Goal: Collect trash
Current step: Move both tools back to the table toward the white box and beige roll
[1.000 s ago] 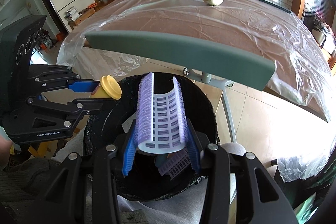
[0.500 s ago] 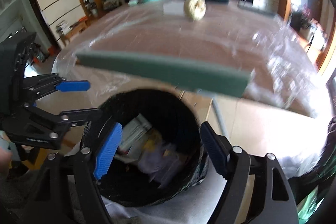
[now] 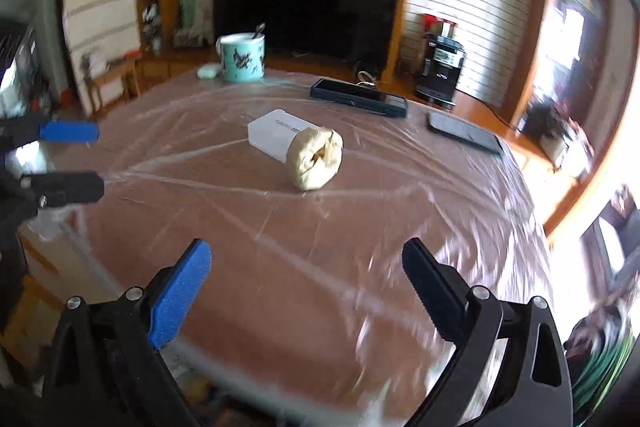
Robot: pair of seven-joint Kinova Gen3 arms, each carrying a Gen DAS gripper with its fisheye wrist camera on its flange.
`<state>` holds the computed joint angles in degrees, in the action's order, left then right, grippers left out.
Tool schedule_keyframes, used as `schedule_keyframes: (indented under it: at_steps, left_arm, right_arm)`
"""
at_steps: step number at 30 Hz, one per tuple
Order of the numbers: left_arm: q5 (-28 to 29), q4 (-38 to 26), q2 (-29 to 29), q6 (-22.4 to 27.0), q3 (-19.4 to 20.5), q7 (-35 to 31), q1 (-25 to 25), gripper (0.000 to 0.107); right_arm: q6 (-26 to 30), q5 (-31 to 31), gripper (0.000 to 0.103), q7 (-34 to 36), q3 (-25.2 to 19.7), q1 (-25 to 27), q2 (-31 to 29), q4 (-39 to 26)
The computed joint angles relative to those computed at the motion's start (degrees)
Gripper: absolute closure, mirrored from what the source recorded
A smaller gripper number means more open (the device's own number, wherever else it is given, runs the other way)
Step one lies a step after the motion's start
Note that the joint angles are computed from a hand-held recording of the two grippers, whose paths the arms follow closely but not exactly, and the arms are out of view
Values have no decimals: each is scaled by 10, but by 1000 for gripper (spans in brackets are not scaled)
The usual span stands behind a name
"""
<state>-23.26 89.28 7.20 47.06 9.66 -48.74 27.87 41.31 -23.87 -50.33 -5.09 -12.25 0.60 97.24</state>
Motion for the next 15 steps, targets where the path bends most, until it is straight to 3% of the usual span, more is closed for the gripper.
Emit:
schedule_keyframes:
  at_steps: [4, 9, 15]
  left_arm:
    - [49, -57, 55, 16, -10, -53, -26, 12]
    - [78, -133, 124, 42, -30, -104, -34, 18]
    - [99, -213, 188, 78, -43, -169, -33, 20]
  right_arm:
    - [36, 31, 18, 13, -8, -6, 63, -66]
    - [63, 109, 30, -30, -13, -31, 125, -129]
    - [95, 98, 31, -12, -38, -12, 168, -186]
